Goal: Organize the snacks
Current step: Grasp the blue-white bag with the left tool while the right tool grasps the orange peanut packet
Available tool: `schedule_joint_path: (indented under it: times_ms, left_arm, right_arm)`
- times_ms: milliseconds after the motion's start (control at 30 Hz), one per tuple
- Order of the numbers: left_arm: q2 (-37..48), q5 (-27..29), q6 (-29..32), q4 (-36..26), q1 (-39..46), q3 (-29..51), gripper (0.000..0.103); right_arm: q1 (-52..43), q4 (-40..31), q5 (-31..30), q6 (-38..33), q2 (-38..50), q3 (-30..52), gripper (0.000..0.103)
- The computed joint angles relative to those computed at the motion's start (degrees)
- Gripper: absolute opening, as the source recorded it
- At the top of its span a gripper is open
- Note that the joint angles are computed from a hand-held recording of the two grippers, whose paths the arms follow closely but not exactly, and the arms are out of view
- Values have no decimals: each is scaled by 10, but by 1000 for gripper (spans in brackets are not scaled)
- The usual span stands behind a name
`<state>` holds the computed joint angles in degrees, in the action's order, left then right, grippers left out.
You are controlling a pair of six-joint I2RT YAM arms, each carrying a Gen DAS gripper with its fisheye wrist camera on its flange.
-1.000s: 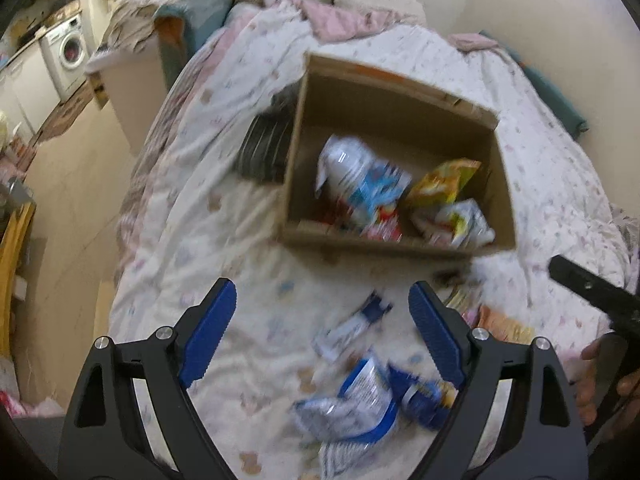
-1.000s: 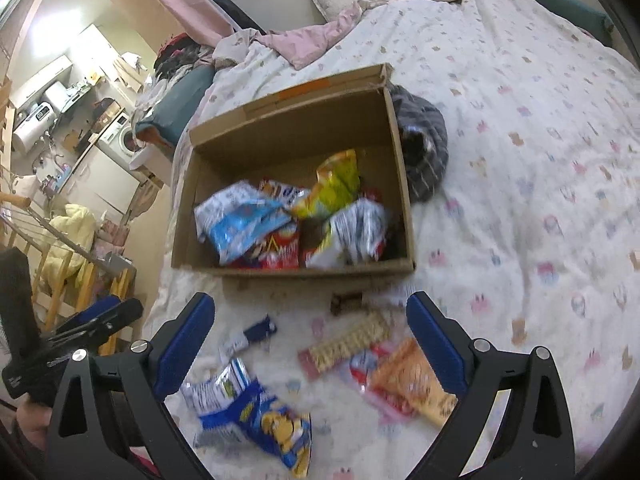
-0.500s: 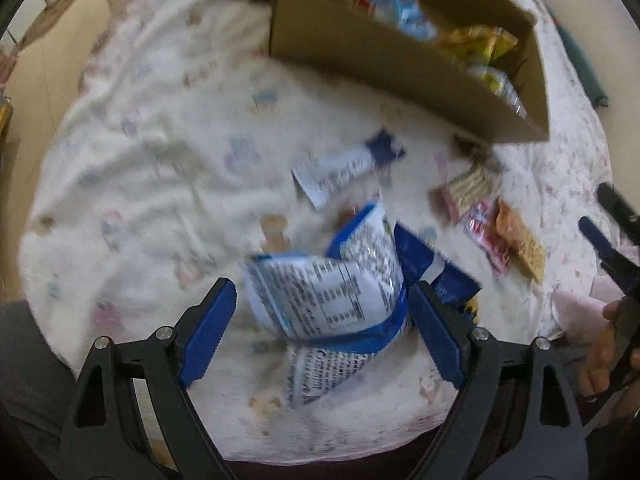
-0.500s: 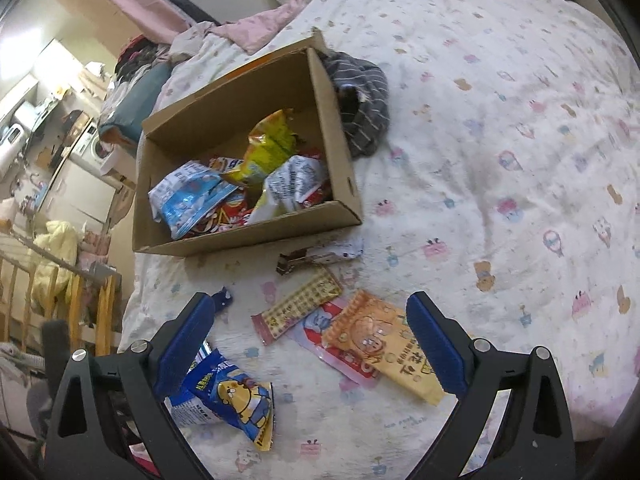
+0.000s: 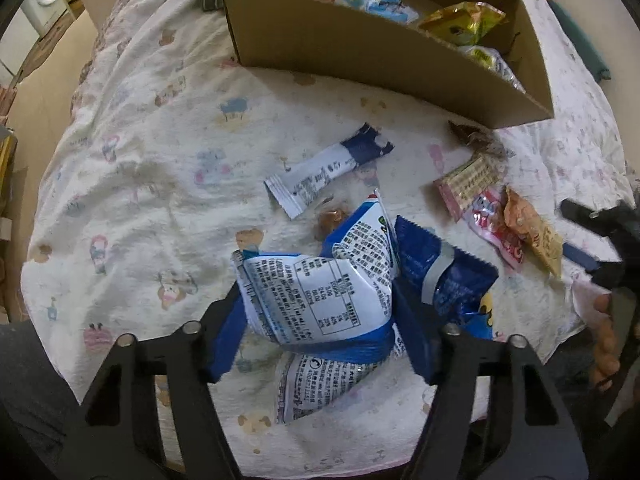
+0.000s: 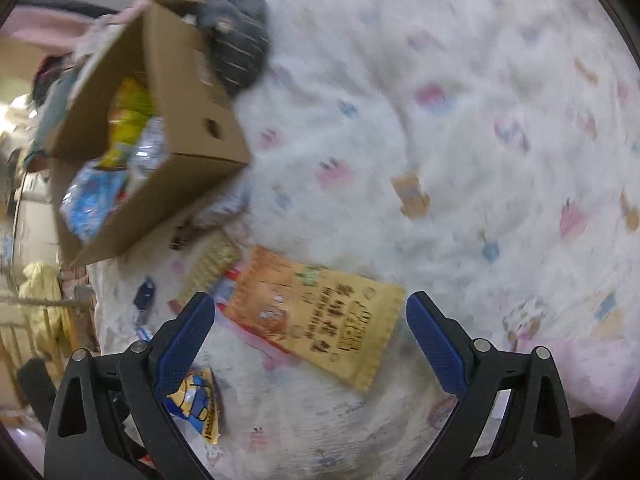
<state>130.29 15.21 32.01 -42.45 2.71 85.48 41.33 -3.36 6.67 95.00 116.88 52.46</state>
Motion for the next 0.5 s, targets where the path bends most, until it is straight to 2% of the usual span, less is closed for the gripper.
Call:
schedule_joint_path:
  times_ms: [133,267,333,433,500]
  left_arm:
    - [-8,29,-4,-17,19,31,54]
    - [-42,58,-33,27,41,31,54]
    - [-45,71,-44,33,49,40,54]
    - [-36,86,-45,16,55,61,54]
    - [-32,87,-39,8,55,67,54]
  right_arm:
    - [-9,54,-16,37,0,-40,99]
    - [-17,143,-64,45,16,-72,98]
    - [-19,125,-70,28,27,-54,98]
    - [-24,84,-72,-7,44,-16,85]
    - [-25,46,-67,-28,51,12,62]
